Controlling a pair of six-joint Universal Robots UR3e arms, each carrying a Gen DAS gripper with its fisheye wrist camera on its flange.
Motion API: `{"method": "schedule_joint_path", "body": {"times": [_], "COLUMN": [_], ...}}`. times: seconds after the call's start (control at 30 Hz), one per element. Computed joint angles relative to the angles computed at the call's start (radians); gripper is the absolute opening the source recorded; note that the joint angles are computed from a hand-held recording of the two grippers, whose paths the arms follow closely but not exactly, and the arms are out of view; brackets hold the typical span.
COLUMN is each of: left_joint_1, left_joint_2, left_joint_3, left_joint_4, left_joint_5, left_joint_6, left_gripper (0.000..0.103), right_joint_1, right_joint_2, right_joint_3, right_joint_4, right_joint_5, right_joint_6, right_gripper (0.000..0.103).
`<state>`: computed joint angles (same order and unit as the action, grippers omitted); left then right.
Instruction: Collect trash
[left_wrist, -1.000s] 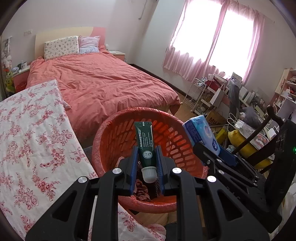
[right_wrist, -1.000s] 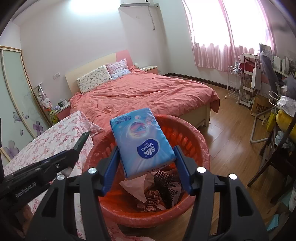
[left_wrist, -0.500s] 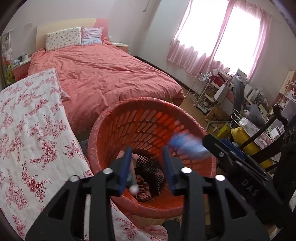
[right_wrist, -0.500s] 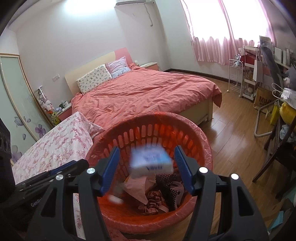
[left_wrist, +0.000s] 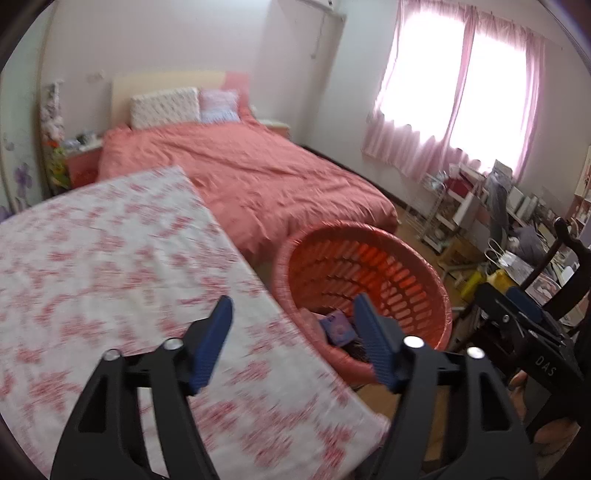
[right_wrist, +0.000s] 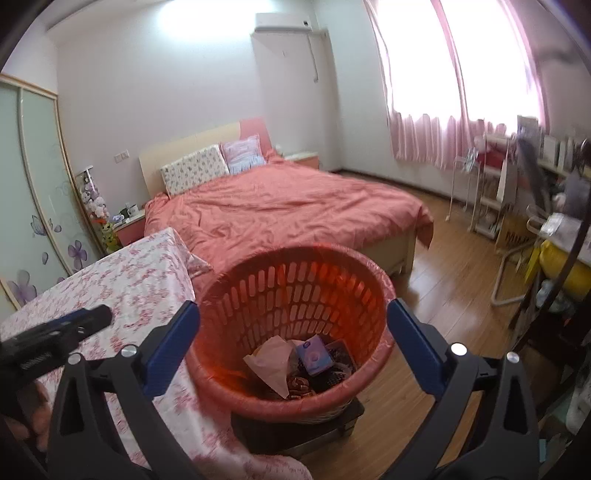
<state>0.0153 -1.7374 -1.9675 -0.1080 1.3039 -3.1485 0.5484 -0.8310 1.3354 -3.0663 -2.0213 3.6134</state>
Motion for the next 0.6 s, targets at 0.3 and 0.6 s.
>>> {"method": "schedule_joint_path", "body": {"times": [0.3,0.6], "left_joint_1": [0.072,0.042], "left_joint_2": [0.366,0.569], "left_joint_3": [-0.402,-0.615], "left_joint_4": [0.172,0.239], "left_joint_5": [0.091,0.277], "left_joint_6": [0.023,-0.010], "left_gripper": [0.100,0.100], "right_joint_1": [0.239,0.408], "right_joint_2": [-0.001,0.010], "right_joint_3": [-0.044,-0.065], "right_joint_4": [0.098,0.158], "right_joint_5": [-0.297,-0.439], "right_joint_6": [-0.011,0.116], "right_gripper": [0.099,0.099]}}
